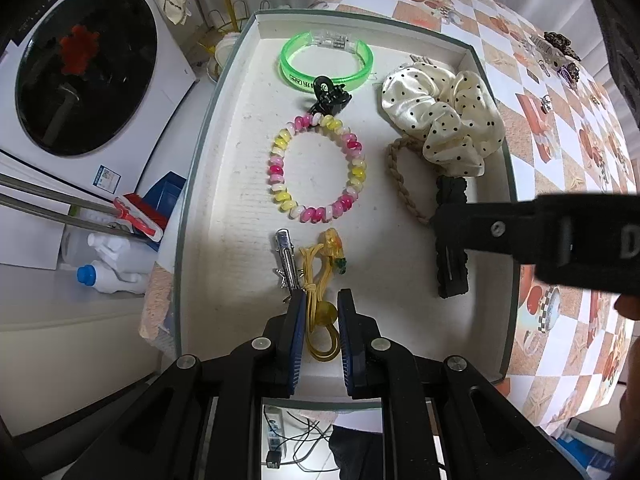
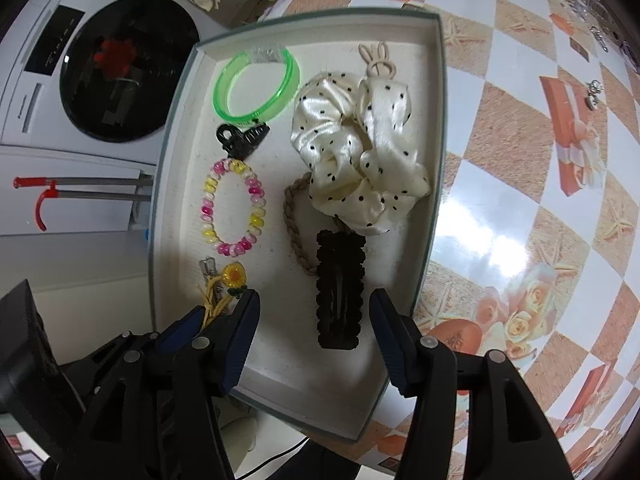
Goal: Organize jewelry
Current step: 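Open the right tool to drop the snap clip while the left tool releases the hair tie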
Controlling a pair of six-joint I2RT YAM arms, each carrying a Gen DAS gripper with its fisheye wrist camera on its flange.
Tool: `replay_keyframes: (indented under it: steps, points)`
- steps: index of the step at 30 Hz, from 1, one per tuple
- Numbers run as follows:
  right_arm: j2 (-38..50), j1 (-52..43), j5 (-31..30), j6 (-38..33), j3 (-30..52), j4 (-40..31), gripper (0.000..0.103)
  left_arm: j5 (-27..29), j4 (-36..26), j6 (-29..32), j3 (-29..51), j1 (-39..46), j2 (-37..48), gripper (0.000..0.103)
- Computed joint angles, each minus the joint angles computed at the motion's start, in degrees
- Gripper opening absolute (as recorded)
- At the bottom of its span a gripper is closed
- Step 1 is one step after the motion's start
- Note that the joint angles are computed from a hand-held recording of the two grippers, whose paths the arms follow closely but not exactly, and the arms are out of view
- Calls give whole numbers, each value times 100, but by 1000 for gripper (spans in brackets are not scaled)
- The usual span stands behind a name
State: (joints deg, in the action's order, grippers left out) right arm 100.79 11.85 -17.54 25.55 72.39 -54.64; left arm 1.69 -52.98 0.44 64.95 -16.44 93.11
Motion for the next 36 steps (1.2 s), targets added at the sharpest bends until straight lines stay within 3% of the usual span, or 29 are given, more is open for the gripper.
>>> replay_keyframes:
  steps: [5, 19, 20, 21, 22, 33, 34, 36]
  points:
    - [-330, -143, -11, -1, 32, -234, 69, -48, -170, -24, 111, 4, -65, 21]
    - [-1179, -573, 572, -168, 26, -1078, 69, 102, -450, 74, 361, 14, -231, 22]
    - [-1225, -603, 572, -158, 3, -1106, 69, 96, -462, 73, 385, 8, -231, 43]
    - [-1282, -618, 572, -134, -49, -1107, 69, 38, -463, 33, 406, -16, -247, 92]
    - [-1330, -612, 577, -106, -114, -1082, 69, -78, -379, -43, 363, -45, -345, 103]
    - [-1492, -518, 761, -118, 36, -1234, 69, -209, -737, 23, 754, -160, -461, 103]
    - [-1473, -491, 793, -150, 98, -1271, 70, -235, -779, 18, 773, -168, -481, 103]
    - [-1422, -378, 917, -202, 290, -1392, 82, -325, -929, -12, 872, -185, -507, 103]
